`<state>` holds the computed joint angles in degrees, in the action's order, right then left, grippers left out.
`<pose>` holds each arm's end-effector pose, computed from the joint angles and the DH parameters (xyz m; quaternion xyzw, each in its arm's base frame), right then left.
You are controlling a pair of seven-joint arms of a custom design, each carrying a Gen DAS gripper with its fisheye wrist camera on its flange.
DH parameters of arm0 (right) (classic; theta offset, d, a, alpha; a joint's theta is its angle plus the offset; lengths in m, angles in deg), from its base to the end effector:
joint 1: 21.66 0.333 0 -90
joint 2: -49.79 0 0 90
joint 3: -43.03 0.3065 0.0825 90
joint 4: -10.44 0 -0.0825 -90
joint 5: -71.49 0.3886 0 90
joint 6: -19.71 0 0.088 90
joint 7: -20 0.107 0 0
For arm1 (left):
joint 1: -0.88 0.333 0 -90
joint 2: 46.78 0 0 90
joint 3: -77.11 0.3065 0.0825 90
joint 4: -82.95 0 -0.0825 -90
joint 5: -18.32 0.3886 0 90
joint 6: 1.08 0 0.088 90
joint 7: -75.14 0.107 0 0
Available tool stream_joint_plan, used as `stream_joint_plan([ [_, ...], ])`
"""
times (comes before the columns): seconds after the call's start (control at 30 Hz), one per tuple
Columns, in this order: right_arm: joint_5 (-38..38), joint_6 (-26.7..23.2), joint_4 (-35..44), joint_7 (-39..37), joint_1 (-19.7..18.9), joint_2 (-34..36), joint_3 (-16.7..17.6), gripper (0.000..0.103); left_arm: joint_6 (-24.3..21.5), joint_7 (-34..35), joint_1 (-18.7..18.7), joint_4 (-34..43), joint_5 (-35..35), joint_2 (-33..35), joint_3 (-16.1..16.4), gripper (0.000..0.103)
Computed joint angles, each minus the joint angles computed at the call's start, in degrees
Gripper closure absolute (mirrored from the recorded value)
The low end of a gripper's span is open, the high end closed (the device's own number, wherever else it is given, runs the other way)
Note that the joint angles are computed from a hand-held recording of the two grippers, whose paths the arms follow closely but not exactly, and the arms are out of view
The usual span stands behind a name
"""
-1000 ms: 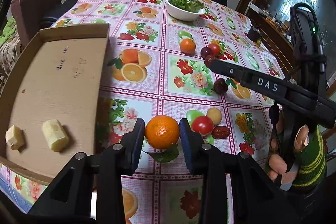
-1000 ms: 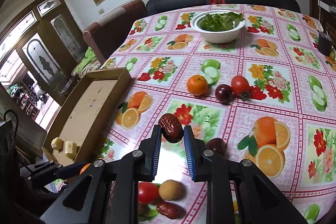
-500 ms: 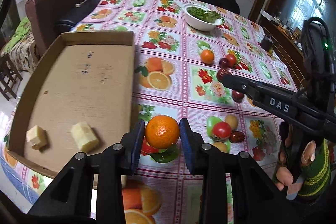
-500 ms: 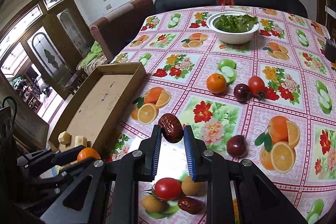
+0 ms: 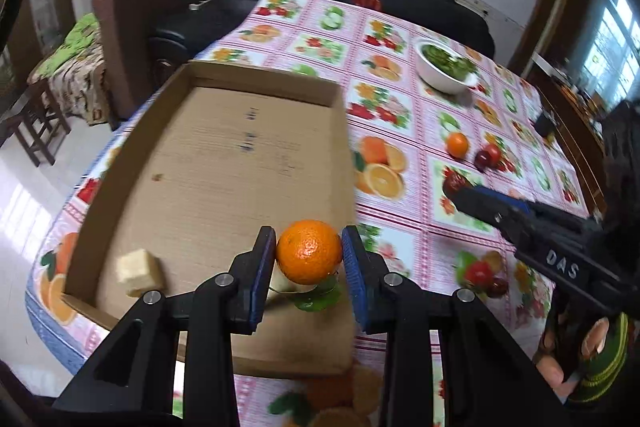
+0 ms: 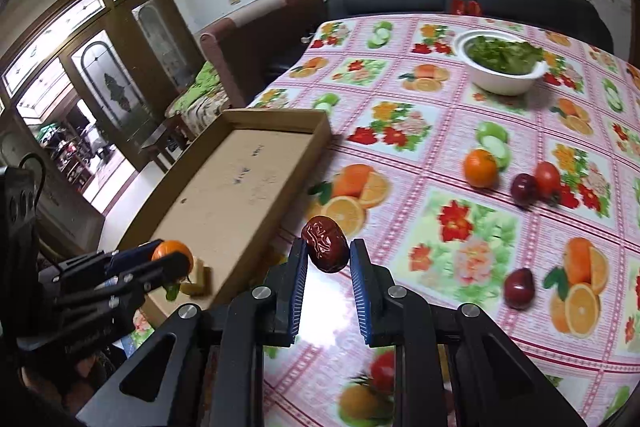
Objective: Organize fruits
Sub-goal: 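Carry the red date and orange over the cardboard tray with both tools, then open both tools to drop the red date and orange into the tray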
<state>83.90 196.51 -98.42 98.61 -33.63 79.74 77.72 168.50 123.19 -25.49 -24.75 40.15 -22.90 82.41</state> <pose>0.6472 0.2020 0.3369 -0.7156 0.5820 -0.0927 0.3750 0.6203 -0.2722 0.3501 -0.6633 0.6687 -0.2835 0.1803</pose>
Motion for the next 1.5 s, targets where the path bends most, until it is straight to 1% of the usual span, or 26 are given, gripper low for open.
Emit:
stream_joint_plan([
  [0.07,-0.61,-0.82,1.19,0.05,1.26,0.64,-0.49,0.081,0.16,-1.45,-0.36,-0.65,0.57,-0.41,1.43,0.071],
  [0.2,-0.89,-2.25,3.31,-0.84,3.44,1.75,-0.99,0.081,-0.14,-4.0,-0.08,-1.17,1.46,-0.64,3.0,0.071],
  [0.33,-0.54,-3.78,6.17,-2.85,5.4,3.59,-0.65,0.081,-0.03,-5.51,1.02,-1.38,2.16,-0.54,3.25,0.071],
  [0.4,-0.4,-4.69,7.85,-3.53,7.03,4.43,-1.27,0.081,-0.3,-6.3,1.15,-1.19,2.75,-0.3,3.71,0.071],
  [0.5,-0.05,-5.91,10.43,-4.68,9.48,5.78,-2.2,0.081,-1.39,-5.96,2.32,-0.02,2.48,0.65,3.0,0.071],
  [0.6,-0.21,-7.89,13.55,-5.13,12.93,7.3,-4.51,0.081,-2.25,-5.75,3.16,1.02,2.1,1.61,2.59,0.071],
  [0.67,-0.31,-9.34,15.07,-5.35,15.08,8.03,-5.97,0.081,-2.81,-4.93,4.29,1.71,1.1,2.29,1.73,0.071],
  [0.77,-0.59,-11.6,17.88,-5.3,18.27,9.64,-8.62,0.081,-3.72,-4.56,4.58,2.3,0.71,2.81,1.81,0.071],
  [0.97,-1.57,-15.89,24.09,-3.91,23.24,13.12,-13.54,0.081,-5.49,-3.06,6.05,4.38,-1.0,4.55,0.79,0.071],
  [1.17,-1.99,-19.44,28.74,-3.87,25.51,16.05,-15.48,0.081,-6.78,-1.69,7.32,5.24,-3.29,5.57,-0.14,0.071],
  [1.23,-1.9,-19.58,29.32,-3.82,25.97,16.56,-15.97,0.081,-6.94,-1.09,7.53,5.38,-3.77,5.85,-0.37,0.071],
  [1.33,-1.97,-19.86,29.59,-4.07,26.21,16.67,-16.31,0.081,-7.32,-1.54,6.66,5.8,-3.23,6.07,0.48,0.071],
  [1.5,-2.73,-20.43,30.3,-3.93,27.11,16.85,-17.25,0.08,-6.88,-1.26,7.07,5.59,-3.74,6.02,0.15,0.071],
])
